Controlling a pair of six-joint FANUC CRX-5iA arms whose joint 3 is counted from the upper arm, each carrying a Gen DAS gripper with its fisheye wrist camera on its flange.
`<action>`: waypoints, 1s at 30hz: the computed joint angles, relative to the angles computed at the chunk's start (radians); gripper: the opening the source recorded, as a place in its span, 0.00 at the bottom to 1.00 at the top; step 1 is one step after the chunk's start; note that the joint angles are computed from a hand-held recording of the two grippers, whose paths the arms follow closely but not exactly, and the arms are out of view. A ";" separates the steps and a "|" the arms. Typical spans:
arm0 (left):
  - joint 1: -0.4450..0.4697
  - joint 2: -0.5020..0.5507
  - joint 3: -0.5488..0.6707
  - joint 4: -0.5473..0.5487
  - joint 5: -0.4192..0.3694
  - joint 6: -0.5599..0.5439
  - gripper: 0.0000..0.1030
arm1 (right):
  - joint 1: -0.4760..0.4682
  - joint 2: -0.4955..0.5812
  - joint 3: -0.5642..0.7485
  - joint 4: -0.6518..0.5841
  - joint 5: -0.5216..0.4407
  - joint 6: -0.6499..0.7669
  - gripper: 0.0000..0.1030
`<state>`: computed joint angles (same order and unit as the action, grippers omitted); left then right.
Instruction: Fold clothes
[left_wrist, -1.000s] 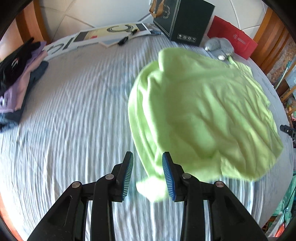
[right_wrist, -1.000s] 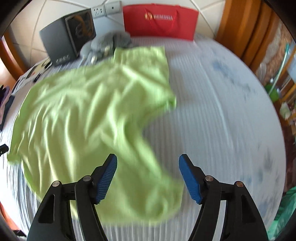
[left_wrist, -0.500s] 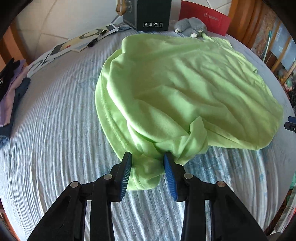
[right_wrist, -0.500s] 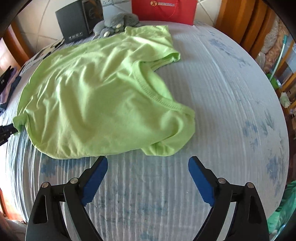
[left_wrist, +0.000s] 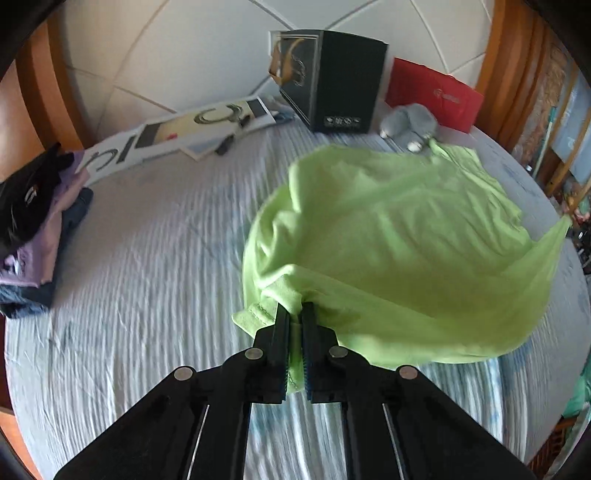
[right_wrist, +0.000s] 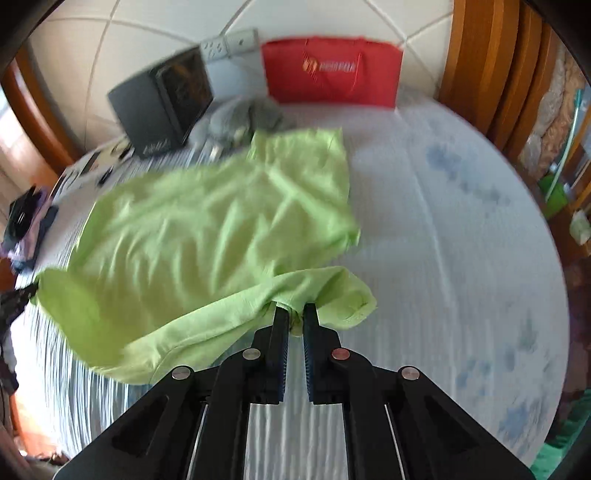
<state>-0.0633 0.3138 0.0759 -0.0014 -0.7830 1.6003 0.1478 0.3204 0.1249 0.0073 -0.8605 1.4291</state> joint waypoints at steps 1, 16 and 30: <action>-0.001 0.033 0.040 -0.019 -0.010 0.016 0.04 | 0.002 0.031 0.034 0.029 0.004 -0.024 0.11; 0.033 0.084 0.062 -0.005 -0.038 0.027 0.40 | 0.030 0.077 0.036 -0.027 -0.027 0.054 0.55; 0.004 0.167 0.148 -0.033 -0.067 0.066 0.07 | 0.100 0.092 -0.017 -0.035 0.012 0.053 0.74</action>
<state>-0.0597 0.4811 0.2240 -0.0343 -0.8504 1.6660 0.2474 0.4120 0.1083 -0.0279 -0.8486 1.4821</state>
